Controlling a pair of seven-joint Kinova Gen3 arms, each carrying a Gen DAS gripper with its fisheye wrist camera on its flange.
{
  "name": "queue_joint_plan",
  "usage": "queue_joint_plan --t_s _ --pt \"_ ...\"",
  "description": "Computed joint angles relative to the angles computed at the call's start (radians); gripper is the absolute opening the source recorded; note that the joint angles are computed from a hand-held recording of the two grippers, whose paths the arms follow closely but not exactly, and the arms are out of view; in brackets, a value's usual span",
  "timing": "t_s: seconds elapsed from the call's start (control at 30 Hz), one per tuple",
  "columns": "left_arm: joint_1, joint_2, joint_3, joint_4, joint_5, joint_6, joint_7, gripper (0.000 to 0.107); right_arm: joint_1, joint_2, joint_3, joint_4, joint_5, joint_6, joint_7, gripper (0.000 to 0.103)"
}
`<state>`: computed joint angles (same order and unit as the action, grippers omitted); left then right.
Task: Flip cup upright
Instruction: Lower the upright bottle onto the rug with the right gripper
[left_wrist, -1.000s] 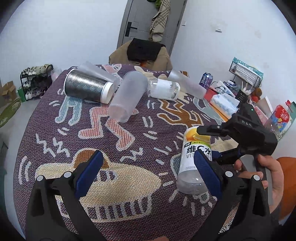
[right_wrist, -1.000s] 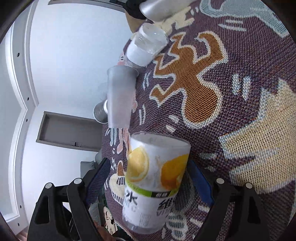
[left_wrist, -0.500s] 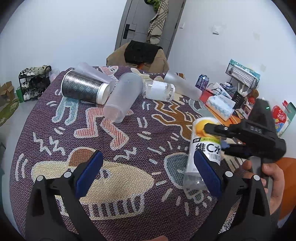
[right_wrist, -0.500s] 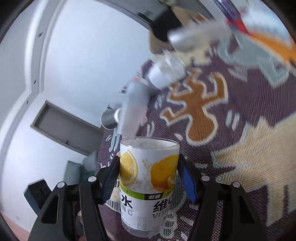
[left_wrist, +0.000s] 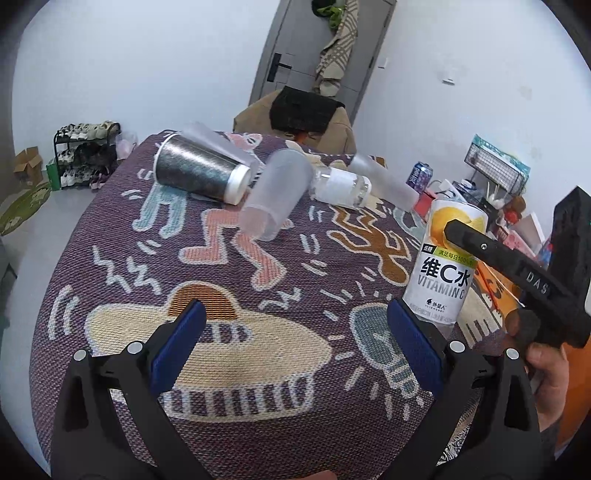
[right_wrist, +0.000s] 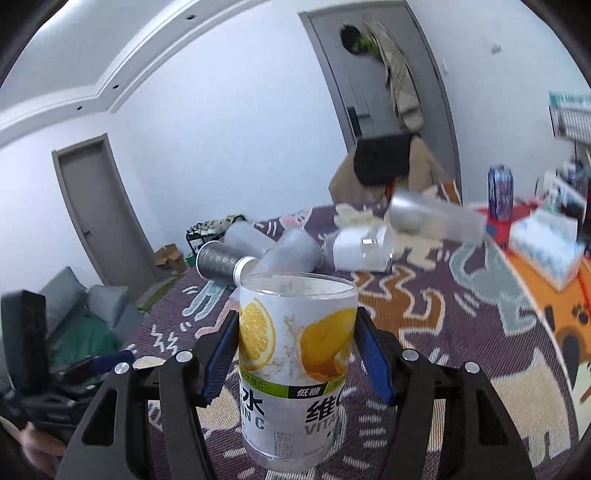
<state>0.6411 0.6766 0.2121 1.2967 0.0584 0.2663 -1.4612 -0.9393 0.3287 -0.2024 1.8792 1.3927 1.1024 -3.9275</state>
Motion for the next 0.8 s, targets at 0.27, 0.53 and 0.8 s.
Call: queue_joint_plan --t_s 0.27,0.53,0.8 --pt "-0.03 -0.009 0.012 0.038 0.016 -0.026 0.004 0.097 -0.053 0.095 0.034 -0.084 -0.024 0.098 0.094 0.061" --pt "-0.037 -0.001 0.029 0.034 0.023 -0.017 -0.007 0.097 -0.05 0.096 0.039 -0.094 -0.083 0.052 0.118 0.067" --pt "-0.041 -0.01 0.043 0.046 0.03 -0.027 -0.025 0.097 -0.06 0.047 0.035 -0.043 -0.099 -0.008 0.035 0.096"
